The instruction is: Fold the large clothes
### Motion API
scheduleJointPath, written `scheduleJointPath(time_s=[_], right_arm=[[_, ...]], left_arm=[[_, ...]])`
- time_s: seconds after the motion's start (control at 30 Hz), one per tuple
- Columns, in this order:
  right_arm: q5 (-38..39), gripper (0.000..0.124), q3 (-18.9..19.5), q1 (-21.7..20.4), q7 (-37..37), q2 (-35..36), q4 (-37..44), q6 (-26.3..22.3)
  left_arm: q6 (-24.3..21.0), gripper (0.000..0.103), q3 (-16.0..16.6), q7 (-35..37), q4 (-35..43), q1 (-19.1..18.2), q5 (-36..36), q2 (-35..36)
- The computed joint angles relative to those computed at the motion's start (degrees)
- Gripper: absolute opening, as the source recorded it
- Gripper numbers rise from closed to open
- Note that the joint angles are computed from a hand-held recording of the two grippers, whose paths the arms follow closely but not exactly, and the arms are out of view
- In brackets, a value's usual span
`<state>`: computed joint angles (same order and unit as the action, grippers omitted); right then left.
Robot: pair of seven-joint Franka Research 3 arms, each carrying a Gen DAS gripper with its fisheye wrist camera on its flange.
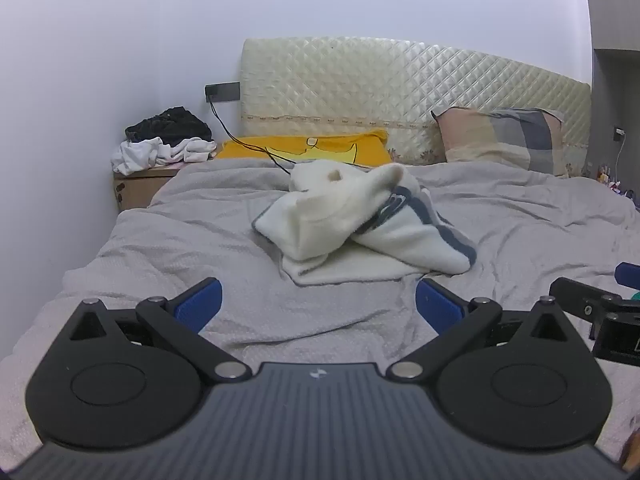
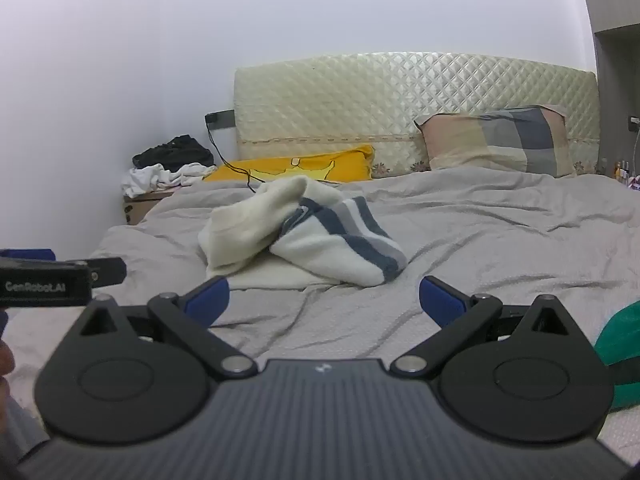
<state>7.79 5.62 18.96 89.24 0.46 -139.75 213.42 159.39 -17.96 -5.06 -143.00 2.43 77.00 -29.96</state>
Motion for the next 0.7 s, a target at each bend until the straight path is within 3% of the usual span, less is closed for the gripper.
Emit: scheduleJointPath(time_s=[0.33,0.43,0.7], right_arm=[[-0.11,0.103,-0.06,0.09,-0.13,-0.30,-0.02,-0.55],[3.20,0.103,0.54,0.78,-2.72,0.03,0.58,-0.50],[2.24,0.103,0.21,0.56,-0.73,-0.66,-0.12,0.00]], left_arm=[[0.12,0.103,-0.31,-0.44,0.01,0.35,0.35,-0.07],[-0.01,0.103,-0.17,-0.55,0.04,0.12,0.40,-0.01],[-0.05,0.103,0.01,-0.96,-0.04,-0.08,0.83,-0.08]])
